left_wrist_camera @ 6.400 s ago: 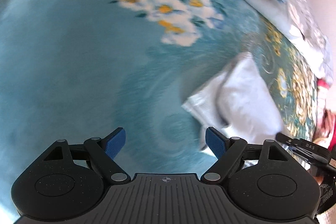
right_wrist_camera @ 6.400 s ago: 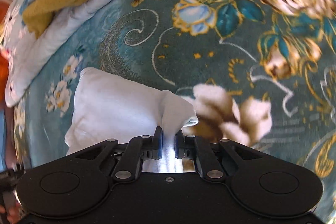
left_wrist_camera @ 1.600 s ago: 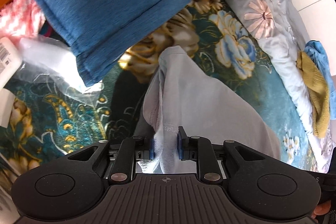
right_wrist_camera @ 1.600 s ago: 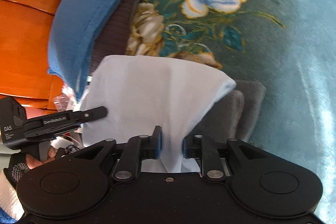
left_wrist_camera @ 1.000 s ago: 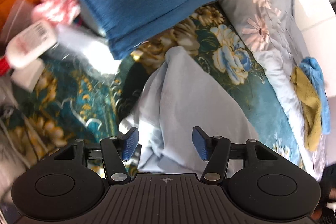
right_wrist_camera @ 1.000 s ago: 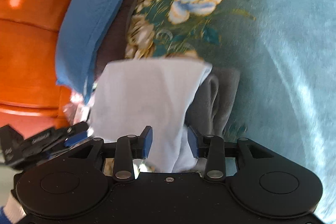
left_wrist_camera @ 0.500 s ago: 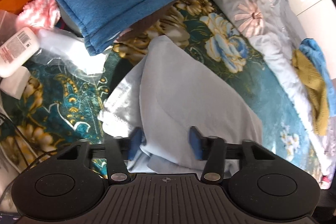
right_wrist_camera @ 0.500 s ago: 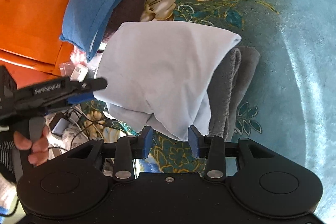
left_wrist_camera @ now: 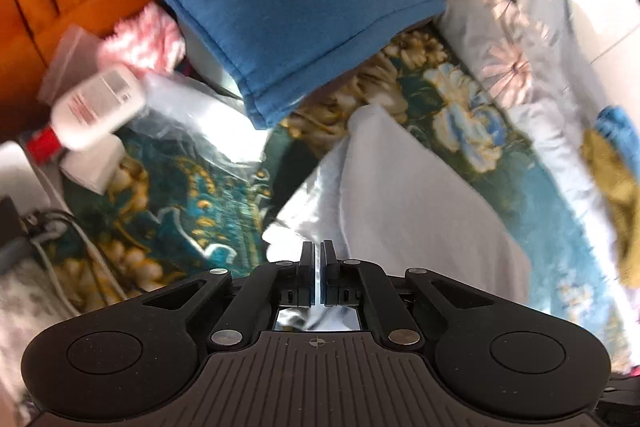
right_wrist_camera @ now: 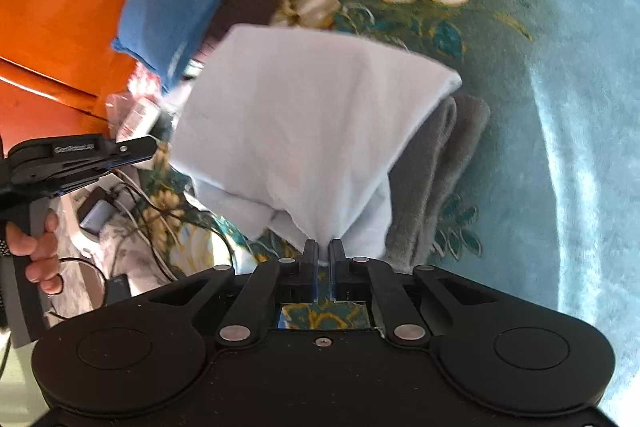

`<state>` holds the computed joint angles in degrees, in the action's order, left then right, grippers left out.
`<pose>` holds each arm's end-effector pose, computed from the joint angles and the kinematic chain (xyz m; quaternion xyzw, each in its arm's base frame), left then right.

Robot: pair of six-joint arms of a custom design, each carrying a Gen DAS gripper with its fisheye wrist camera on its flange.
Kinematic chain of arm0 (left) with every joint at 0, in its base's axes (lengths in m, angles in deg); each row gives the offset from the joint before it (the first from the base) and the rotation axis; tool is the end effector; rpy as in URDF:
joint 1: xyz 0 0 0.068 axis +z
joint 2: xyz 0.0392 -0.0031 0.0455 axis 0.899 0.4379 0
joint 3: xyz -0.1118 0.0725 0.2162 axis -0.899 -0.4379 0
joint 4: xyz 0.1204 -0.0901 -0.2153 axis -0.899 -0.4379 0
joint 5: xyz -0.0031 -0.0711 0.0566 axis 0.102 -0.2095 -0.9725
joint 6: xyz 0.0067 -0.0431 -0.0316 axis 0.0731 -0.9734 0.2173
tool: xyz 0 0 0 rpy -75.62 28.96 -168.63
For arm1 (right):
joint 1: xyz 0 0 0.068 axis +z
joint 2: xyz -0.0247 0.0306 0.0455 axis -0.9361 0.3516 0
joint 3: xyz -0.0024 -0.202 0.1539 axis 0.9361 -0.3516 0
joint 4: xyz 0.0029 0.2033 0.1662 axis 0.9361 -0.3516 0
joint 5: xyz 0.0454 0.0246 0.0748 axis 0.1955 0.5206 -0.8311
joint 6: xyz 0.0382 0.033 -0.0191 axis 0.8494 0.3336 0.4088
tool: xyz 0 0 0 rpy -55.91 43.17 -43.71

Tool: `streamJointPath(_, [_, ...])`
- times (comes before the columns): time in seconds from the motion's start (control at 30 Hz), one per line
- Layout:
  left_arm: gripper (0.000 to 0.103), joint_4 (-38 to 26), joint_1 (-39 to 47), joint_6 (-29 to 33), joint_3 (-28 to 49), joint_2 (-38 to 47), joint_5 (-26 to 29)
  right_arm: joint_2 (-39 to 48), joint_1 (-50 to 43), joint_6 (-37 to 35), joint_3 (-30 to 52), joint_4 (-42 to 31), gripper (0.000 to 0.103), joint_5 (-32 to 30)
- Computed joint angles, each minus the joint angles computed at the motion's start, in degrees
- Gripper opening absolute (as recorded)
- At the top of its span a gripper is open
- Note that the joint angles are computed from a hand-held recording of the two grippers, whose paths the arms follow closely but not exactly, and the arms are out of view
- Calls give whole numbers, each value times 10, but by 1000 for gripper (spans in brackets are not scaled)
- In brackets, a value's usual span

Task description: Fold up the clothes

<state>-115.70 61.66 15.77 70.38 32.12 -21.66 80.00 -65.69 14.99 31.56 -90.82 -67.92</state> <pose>0.3244 -0.0131 0.1726 -0.3899 0.8929 -0.0943 0.2045 0.3597 0.0387 0.1920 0.4171 -0.8729 -0.2510 0.0339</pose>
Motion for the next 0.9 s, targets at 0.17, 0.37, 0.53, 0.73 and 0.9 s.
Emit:
streamJointPath(0.17, [4,25,1,8,2,23,29,-2,2,5,-10,2,8,0])
streamJointPath(0.37, [49,69,-5,10,-8,33,46,3,-3,2,-1,-7,11,1])
streamJointPath(0.53, [62,98,-12,15,-14,25,56,8,-14,7,7,-9,14,1])
streamJointPath(0.73, [56,72,-25,22,26,67,36,15,-23,16,17,-9,14,-1])
streamJointPath(0.9, [21,60,-32,9,53,95,20,20,-25,22,26,-8,15,-2])
